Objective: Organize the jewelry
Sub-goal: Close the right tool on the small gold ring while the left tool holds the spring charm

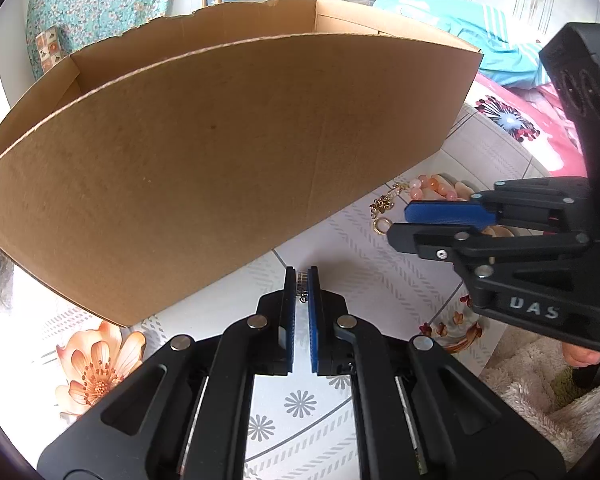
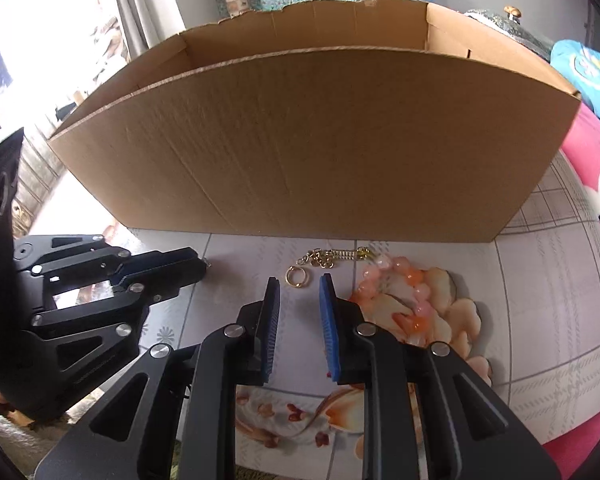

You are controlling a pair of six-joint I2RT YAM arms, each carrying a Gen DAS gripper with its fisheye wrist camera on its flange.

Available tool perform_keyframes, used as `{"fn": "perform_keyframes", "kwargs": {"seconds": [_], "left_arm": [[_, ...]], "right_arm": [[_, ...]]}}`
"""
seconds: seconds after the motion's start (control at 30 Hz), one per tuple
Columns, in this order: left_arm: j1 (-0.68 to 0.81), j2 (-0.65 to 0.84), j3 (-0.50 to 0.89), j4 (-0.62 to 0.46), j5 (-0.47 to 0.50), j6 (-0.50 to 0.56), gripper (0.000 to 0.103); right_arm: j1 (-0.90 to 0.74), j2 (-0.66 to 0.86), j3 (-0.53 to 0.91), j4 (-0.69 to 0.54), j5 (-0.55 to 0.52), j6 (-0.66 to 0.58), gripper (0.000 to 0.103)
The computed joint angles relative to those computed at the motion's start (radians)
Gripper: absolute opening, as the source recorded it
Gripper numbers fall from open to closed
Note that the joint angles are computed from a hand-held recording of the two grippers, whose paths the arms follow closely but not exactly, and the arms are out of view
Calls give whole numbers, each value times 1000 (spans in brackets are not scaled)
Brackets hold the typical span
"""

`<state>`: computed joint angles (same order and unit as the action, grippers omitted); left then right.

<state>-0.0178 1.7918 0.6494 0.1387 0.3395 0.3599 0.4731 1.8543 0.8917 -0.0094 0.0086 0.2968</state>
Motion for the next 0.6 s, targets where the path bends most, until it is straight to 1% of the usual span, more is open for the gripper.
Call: {"fn": "perform_keyframes", "kwargs": {"seconds": [0.07, 0.2, 0.43, 0.5, 0.53, 0.6], "left_arm": [[4, 0, 0, -1, 5, 3, 5], [18, 1, -1, -4, 18, 14, 5], [28, 0, 1, -11, 29, 21, 5], [29, 0, 2, -11, 31, 21, 5], [31, -1, 2, -13, 33, 22, 5], [36, -1, 3, -15, 39, 24, 5]], "right_arm": [[-2, -7, -17, 8, 2, -12, 21], [1, 8, -1, 6, 6, -30, 21], [40, 14, 16, -5, 65, -75, 21], [41, 19, 24, -7, 65, -70, 21], [36, 15, 17, -3, 59, -67, 19], [26, -4, -5, 2, 52, -70, 11]]}}
